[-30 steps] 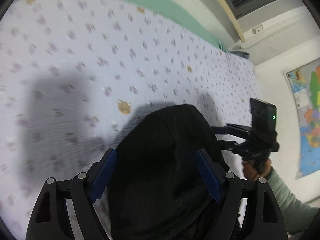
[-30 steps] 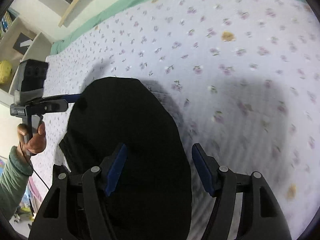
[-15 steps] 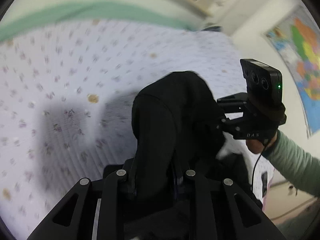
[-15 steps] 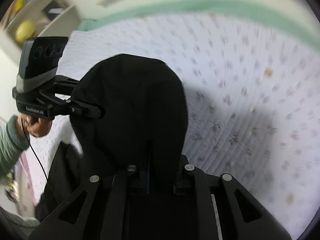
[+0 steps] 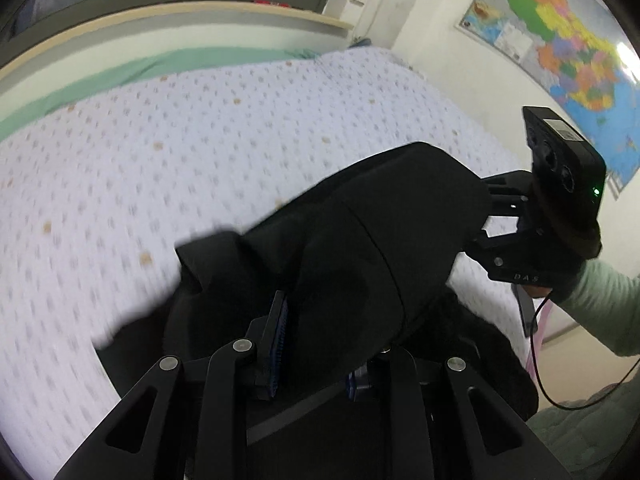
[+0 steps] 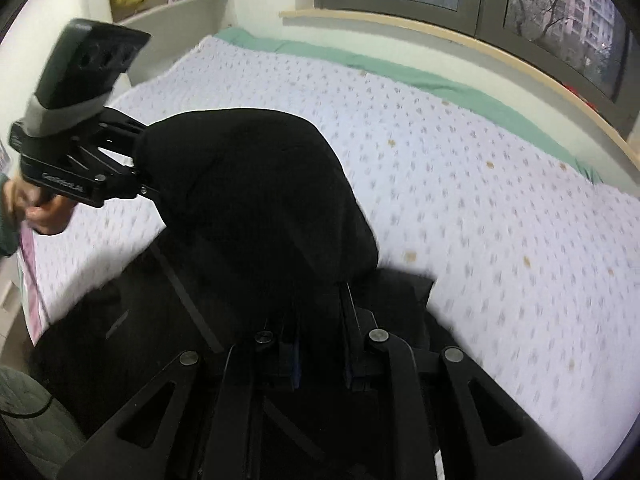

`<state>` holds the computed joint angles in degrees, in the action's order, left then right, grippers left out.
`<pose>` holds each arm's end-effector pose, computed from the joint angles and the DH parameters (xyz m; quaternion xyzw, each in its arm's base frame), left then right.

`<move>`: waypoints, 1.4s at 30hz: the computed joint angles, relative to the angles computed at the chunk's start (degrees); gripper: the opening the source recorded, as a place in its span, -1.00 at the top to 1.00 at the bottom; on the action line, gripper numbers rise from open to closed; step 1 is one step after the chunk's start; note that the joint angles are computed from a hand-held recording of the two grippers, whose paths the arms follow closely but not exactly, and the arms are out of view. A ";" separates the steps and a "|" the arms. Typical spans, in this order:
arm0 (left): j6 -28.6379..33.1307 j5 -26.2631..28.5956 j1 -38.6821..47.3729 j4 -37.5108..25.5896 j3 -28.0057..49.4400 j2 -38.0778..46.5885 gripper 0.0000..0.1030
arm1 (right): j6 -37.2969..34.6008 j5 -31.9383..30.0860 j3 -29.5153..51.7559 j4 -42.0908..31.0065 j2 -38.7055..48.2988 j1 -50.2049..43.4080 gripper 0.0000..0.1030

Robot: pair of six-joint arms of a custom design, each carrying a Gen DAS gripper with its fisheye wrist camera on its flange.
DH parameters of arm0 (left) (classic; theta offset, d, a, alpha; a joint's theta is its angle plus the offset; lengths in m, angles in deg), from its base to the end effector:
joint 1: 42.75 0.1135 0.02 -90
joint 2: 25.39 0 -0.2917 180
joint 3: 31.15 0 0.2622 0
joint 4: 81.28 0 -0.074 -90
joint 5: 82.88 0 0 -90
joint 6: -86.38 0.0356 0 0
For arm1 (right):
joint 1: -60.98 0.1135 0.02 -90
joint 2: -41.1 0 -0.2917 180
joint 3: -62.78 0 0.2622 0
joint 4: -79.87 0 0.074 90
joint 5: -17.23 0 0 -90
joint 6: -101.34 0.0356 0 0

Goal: Fold large clothes

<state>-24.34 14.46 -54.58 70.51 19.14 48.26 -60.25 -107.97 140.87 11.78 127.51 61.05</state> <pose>0.2404 -0.0550 0.2038 -0.0520 0.9412 -0.1501 0.2983 0.2854 0.0209 0.2665 -0.5831 0.7464 0.1777 0.2670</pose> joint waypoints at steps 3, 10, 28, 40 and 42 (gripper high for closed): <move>-10.60 -5.48 -8.59 5.49 -7.99 0.55 0.52 | -3.74 3.04 -9.74 3.53 -3.39 -3.65 0.63; -29.61 -16.75 -26.54 10.73 -15.64 8.01 0.48 | -10.50 9.42 -19.28 5.31 -5.67 -12.29 0.48; -24.86 3.10 -1.52 8.38 -15.39 -19.39 0.02 | 33.09 5.89 -1.35 2.77 8.39 6.61 -0.42; -29.18 -1.25 -4.69 24.20 -13.13 19.02 0.02 | 33.43 13.65 -19.96 26.33 10.06 7.04 -0.36; -29.70 -1.10 -5.01 22.23 -13.61 14.76 0.02 | 31.10 11.54 -17.61 20.57 8.67 5.53 -0.36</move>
